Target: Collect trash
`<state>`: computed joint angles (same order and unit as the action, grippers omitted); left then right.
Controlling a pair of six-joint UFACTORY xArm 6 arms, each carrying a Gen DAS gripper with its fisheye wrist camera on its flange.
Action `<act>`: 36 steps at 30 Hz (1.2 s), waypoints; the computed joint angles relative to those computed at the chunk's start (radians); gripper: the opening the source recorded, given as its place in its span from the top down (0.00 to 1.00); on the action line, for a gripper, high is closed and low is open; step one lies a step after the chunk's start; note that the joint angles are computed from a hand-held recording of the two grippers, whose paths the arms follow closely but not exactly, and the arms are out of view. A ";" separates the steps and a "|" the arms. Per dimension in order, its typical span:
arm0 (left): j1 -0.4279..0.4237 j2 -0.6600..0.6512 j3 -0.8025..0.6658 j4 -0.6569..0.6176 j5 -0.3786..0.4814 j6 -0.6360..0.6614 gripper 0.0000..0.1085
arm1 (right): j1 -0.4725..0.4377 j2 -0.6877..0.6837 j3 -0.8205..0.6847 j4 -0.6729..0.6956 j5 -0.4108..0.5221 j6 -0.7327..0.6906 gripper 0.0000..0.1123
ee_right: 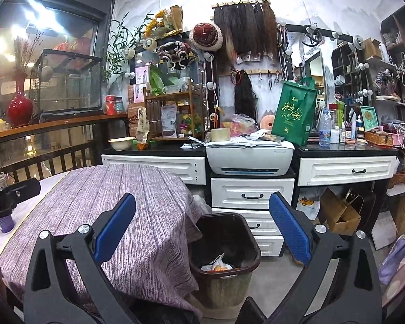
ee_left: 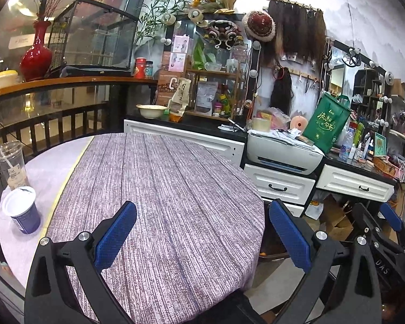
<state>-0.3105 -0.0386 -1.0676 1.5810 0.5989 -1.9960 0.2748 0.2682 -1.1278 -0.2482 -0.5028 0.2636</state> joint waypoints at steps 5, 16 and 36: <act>-0.014 -0.008 0.008 0.036 0.020 -0.009 0.10 | -0.010 0.002 -0.007 -0.026 0.013 0.036 0.13; -0.017 -0.003 0.003 0.062 0.015 -0.003 0.10 | -0.026 0.004 -0.011 -0.089 0.023 0.096 0.13; -0.026 0.006 -0.004 0.056 0.029 0.011 0.10 | -0.036 0.007 -0.017 -0.136 0.030 0.134 0.13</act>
<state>-0.3363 -0.0323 -1.0713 1.6374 0.6283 -1.9853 0.2384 0.2753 -1.1446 -0.3843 -0.4723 0.3973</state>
